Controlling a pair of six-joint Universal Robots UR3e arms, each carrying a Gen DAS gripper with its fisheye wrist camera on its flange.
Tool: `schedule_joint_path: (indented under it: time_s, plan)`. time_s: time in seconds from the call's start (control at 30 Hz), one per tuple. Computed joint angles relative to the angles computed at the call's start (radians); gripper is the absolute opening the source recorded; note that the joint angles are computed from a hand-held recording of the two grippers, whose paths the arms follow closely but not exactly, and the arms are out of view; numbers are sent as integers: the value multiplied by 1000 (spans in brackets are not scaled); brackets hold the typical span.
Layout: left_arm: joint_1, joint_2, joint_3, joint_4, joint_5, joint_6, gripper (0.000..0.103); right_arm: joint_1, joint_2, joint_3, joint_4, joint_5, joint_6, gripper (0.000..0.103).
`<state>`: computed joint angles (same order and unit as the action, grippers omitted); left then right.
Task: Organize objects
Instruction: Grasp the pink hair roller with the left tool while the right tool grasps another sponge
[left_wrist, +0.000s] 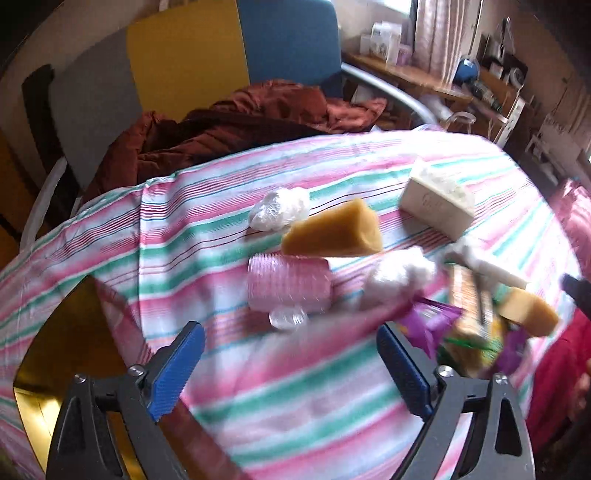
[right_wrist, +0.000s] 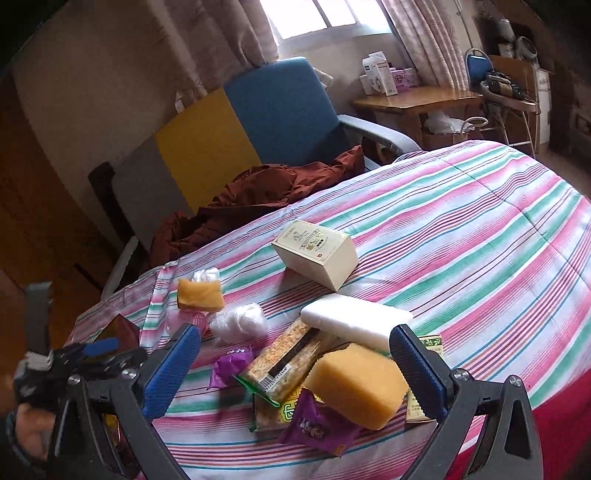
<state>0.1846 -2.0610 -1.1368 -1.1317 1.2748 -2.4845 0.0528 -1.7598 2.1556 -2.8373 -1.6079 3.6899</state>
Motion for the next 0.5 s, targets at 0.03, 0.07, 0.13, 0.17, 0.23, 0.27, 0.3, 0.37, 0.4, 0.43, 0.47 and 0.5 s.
schedule_joint_path:
  time_s: [0.03, 0.07, 0.13, 0.17, 0.23, 0.27, 0.3, 0.37, 0.4, 0.43, 0.47, 0.5]
  plan:
    - [-18, -45, 50, -16, 18, -13, 98, -1, 2, 0, 1, 5, -1, 103]
    - [-26, -76, 80, -24, 23, -21, 98, -1, 5, -3, 7, 9, 0, 103]
    - [-43, -125, 115, -7, 44, -49, 99, -3, 9, -8, 20, 24, -3, 103]
    - [-46, -145, 138, -15, 44, -56, 100, -2, 13, -10, 25, 30, -4, 103]
    - [-58, -204, 212, -48, 50, -72, 100, 2, 28, -26, 40, 42, -14, 103]
    - [-63, -227, 241, -57, 57, -81, 100, 6, 41, -38, 50, 49, -22, 103]
    - [-64, -247, 266, -68, 58, -90, 97, 9, 52, -49, 59, 55, -28, 103]
    - [-58, -291, 337, -133, 51, -106, 77, 9, 71, -67, 75, 73, -36, 103]
    - [-48, -315, 381, -184, 33, -110, 69, 6, 80, -79, 86, 88, -38, 103]
    - [-35, -314, 382, -201, 9, -108, 68, -1, 91, -94, 98, 110, -41, 103]
    - [-26, -303, 368, -201, -6, -97, 68, -8, 99, -106, 107, 131, -46, 103]
    - [-17, -291, 351, -202, -20, -89, 68, -18, 114, -128, 117, 160, -49, 103]
